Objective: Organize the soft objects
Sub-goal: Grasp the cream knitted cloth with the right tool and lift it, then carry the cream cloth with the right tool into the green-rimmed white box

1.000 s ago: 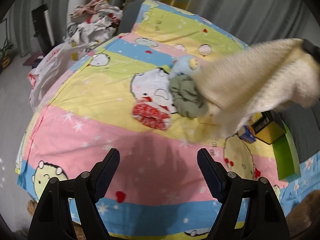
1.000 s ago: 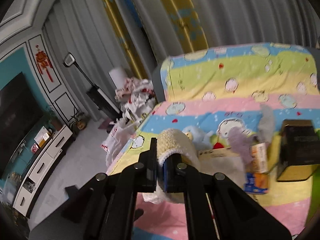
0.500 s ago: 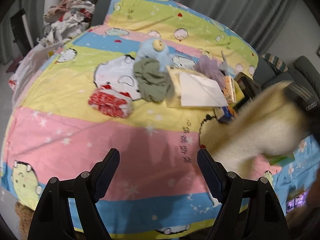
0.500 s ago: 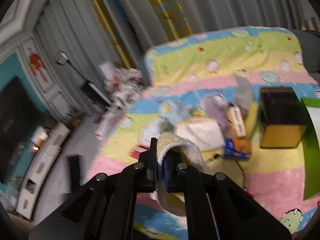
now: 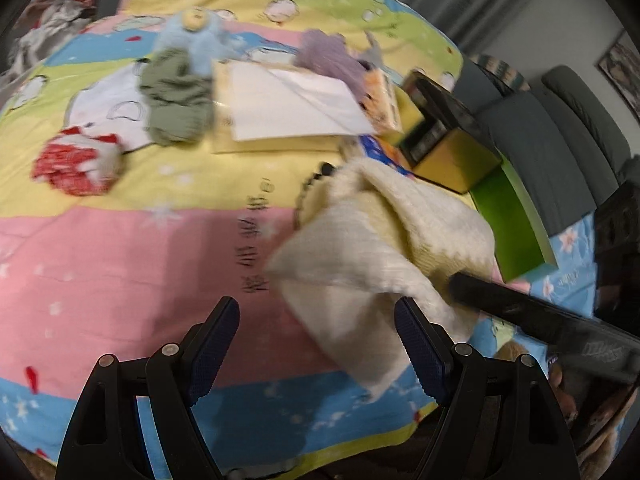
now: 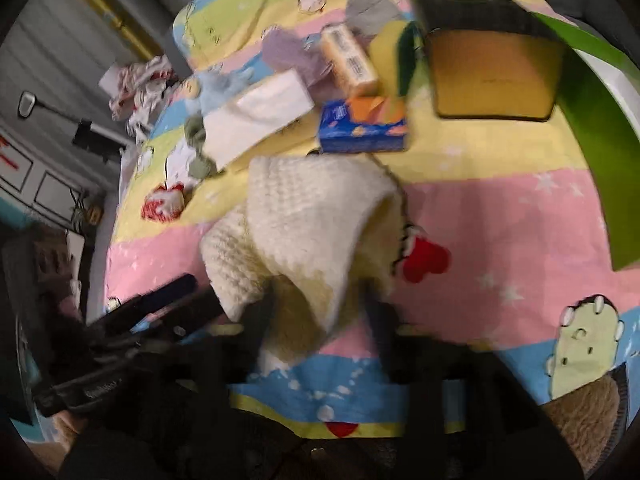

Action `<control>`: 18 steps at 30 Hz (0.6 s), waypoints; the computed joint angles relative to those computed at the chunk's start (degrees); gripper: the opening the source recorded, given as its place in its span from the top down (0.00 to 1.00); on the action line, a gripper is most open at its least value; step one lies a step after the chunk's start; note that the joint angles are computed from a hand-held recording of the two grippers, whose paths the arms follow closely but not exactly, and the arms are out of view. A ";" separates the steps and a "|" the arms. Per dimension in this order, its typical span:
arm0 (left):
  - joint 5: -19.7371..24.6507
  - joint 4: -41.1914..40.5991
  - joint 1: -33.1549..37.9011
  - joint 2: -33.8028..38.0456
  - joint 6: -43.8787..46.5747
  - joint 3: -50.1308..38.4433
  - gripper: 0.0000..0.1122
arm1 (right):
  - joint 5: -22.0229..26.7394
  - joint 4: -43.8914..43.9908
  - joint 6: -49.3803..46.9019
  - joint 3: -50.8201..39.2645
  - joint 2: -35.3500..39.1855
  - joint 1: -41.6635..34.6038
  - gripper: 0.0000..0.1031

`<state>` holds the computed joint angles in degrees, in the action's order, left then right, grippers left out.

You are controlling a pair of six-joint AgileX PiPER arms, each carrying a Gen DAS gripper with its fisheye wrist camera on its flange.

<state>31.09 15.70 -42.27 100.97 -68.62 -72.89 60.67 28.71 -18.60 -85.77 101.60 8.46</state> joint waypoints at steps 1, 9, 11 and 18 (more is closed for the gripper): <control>0.31 -1.13 0.10 0.79 1.14 -0.97 0.28 | -0.54 0.14 -0.53 -0.14 -0.76 -0.53 0.20; -3.75 -9.18 1.74 4.74 7.22 -3.75 0.28 | 1.45 6.83 -7.43 -12.67 9.35 -2.34 0.12; -3.30 -7.30 1.36 6.15 5.70 -5.17 0.28 | 3.58 4.57 -4.40 -16.21 13.78 -0.76 0.12; -1.59 -5.49 1.02 10.18 5.24 -11.13 0.62 | 8.02 12.01 -7.94 -13.79 17.87 -0.98 0.55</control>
